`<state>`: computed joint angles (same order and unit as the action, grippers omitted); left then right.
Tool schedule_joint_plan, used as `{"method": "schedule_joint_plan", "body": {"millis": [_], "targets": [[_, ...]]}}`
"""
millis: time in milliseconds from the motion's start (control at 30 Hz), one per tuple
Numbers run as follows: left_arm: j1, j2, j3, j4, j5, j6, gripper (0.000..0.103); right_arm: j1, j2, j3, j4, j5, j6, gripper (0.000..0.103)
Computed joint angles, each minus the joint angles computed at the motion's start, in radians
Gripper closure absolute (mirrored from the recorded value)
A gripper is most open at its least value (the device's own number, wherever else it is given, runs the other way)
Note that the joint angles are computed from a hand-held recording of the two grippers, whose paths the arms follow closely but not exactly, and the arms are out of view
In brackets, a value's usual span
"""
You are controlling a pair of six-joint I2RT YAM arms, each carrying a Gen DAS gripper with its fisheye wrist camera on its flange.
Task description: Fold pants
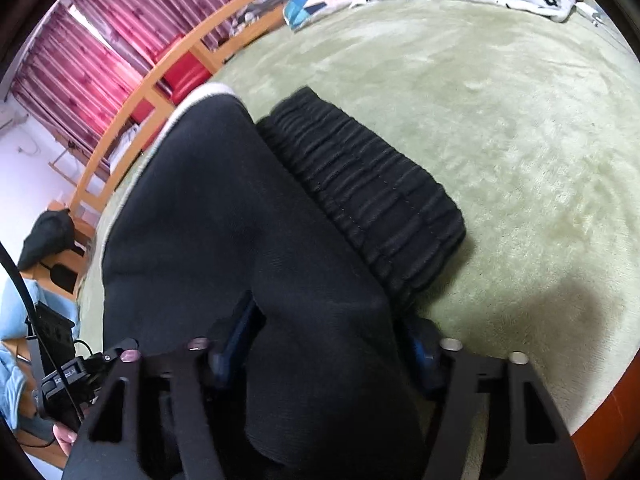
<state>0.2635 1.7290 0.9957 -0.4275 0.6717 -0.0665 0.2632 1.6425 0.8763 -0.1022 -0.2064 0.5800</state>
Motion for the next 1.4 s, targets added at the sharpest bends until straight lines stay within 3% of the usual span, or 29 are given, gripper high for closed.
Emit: {"method": "schedule_joint_plan", "body": {"millis": [67,167,300,533,767,933,1000,1100,1167,1300,1400], "targets": [[0.012,-0.022,0.004,-0.017,0.019,0.019,0.082,0.036,-0.035,-0.005,-0.014,0.046,0.004,0.061],[0.039,-0.042,0.023,-0.065,0.046,0.054,0.083,0.110,-0.052,0.044,-0.088,0.162,0.012,0.066],[0.116,-0.092,0.041,-0.150,0.068,0.140,0.084,0.194,-0.079,0.099,-0.162,0.235,0.035,0.068],[0.383,-0.089,0.189,-0.413,0.088,0.430,0.084,0.426,0.012,0.232,-0.180,0.329,0.154,0.069],[0.707,0.127,0.533,-0.697,0.073,0.743,0.084,0.660,0.286,0.542,-0.164,0.383,0.269,0.069],[0.858,0.347,0.888,-0.903,0.051,0.885,0.084,0.782,0.495,0.835,-0.249,0.402,0.324,0.069],[0.890,0.448,1.030,-0.961,0.015,0.918,0.083,0.829,0.594,0.999,-0.335,0.416,0.326,0.069],[0.911,0.580,1.150,-0.997,-0.012,0.911,0.078,0.862,0.740,1.237,-0.509,0.402,0.327,0.066],[0.905,0.606,1.110,-0.942,-0.069,0.890,0.070,0.870,0.810,1.347,-0.612,0.399,0.328,0.055],[0.940,0.536,0.946,-0.824,-0.087,0.900,0.049,0.851,0.725,1.206,-0.577,0.308,0.282,0.053],[0.986,0.441,0.829,-0.761,-0.090,0.948,0.045,0.873,0.638,1.133,-0.609,0.374,0.220,0.051]]}}
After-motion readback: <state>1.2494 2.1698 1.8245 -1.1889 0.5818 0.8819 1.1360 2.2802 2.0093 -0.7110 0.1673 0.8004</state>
